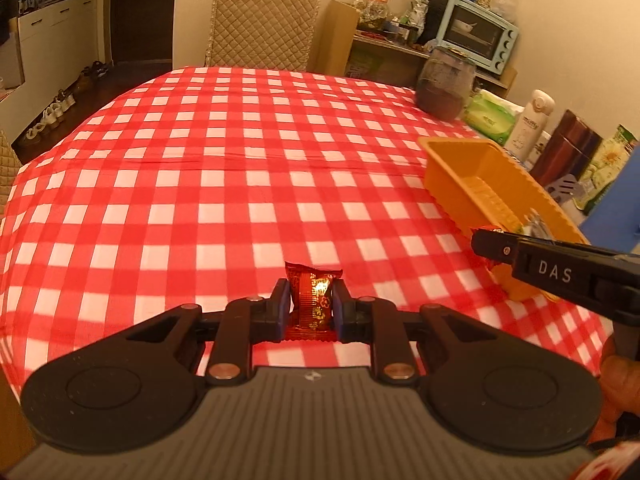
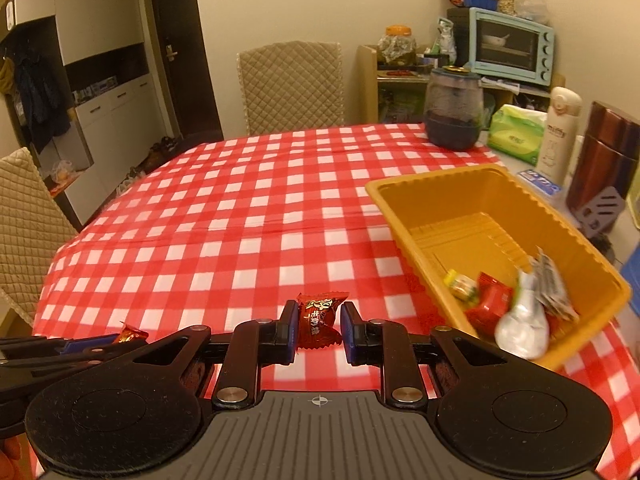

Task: Organize snacks
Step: 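Carry both red candies over the orange tray and lower them inside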

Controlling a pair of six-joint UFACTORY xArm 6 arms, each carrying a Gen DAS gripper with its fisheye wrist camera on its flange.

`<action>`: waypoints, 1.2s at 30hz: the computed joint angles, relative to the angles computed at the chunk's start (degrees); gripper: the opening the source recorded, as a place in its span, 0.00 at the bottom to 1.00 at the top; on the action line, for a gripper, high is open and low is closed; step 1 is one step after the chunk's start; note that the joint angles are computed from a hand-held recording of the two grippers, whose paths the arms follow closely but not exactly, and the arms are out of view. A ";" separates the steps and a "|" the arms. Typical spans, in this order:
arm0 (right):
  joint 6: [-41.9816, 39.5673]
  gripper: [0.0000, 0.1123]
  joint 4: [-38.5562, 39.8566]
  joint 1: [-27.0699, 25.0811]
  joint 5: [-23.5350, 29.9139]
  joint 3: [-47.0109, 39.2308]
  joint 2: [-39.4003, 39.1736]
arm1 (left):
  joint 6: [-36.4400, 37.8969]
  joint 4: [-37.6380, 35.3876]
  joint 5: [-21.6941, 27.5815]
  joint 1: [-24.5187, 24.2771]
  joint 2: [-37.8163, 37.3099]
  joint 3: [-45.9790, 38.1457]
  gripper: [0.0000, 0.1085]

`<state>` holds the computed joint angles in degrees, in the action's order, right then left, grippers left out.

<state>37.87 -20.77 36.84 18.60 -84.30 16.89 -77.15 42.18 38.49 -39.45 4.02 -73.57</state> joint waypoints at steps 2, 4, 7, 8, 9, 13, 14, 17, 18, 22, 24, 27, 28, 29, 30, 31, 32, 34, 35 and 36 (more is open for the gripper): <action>0.32 0.20 0.00 -0.15 -0.13 2.44 -2.25 | 0.06 -0.19 0.65 -1.02 -0.33 -0.34 0.18; 1.20 0.20 -0.55 -0.34 -0.30 4.64 -4.34 | 0.53 -0.06 1.73 -2.15 -0.29 -1.25 0.18; 2.71 0.20 -1.63 -0.80 -0.75 7.64 -7.20 | 1.37 -0.14 2.72 -3.32 0.41 -3.16 0.18; 3.11 0.20 -1.99 -0.98 -0.87 8.38 -7.99 | 1.75 -0.11 3.02 -3.63 0.74 -3.92 0.18; 3.57 0.20 -2.38 -1.18 -0.98 9.10 -8.76 | 2.06 0.05 3.41 -3.99 1.13 -4.76 0.18; 4.09 0.20 -2.80 -2.30 -1.32 11.07 -11.02 | 3.45 0.14 4.31 -4.90 2.98 -8.02 0.18; 4.36 0.20 -3.02 -2.51 -1.21 11.35 -11.45 | 3.84 -0.07 4.37 -5.02 3.49 -8.79 0.18; 4.89 0.20 -3.42 -3.28 -1.26 12.31 -12.62 | 5.31 -0.76 4.88 -5.47 5.21 -11.31 0.18; 5.20 0.20 -3.68 -3.53 -1.25 12.61 -12.98 | 5.86 -1.07 5.04 -5.61 5.86 -12.25 0.18; 5.73 0.20 -3.81 -4.76 -1.60 13.99 -14.33 | 7.76 -2.08 5.40 -6.21 8.51 -15.97 0.18; 5.89 0.20 -3.74 -5.35 -1.69 14.45 -14.81 | 8.63 -2.55 5.47 -6.46 10.04 -18.11 0.18; 6.16 0.20 -3.84 -6.28 -1.71 15.14 -15.61 | 10.29 -3.57 5.58 -6.79 12.58 -21.58 0.18; 6.06 0.20 -3.77 -6.65 -1.78 15.33 -15.80 | 10.79 -3.98 5.54 -6.89 13.37 -22.65 0.18; 6.05 0.20 -3.73 -6.99 -1.83 15.54 -16.01 | 11.31 -4.35 5.50 -6.97 14.16 -23.70 0.18; 6.06 0.20 -3.72 -7.29 -1.78 15.73 -16.27 | 12.02 -4.79 5.56 -7.05 14.95 -24.82 0.18; 6.04 0.20 -3.68 -7.61 -1.74 15.93 -16.51 | 12.69 -5.19 5.54 -7.10 15.71 -25.85 0.18; 6.19 0.20 -3.73 -7.91 -1.71 16.06 -16.70 | 13.29 -5.55 5.63 -7.18 16.46 -26.92 0.18; 6.37 0.20 -3.82 -8.57 -1.74 16.29 -16.95 | 14.66 -6.36 5.84 -7.23 17.98 -29.14 0.18; 6.31 0.20 -3.68 -8.86 -1.76 16.34 -17.04 | 15.25 -6.69 5.98 -7.27 18.76 -30.27 0.18; 6.35 0.20 -3.74 -9.10 -1.71 16.46 -17.25 | 15.71 -6.93 6.18 -7.34 19.43 -31.31 0.18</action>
<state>44.22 -24.51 27.73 16.90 -67.84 -0.36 -61.44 35.26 44.67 -46.79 23.45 -104.88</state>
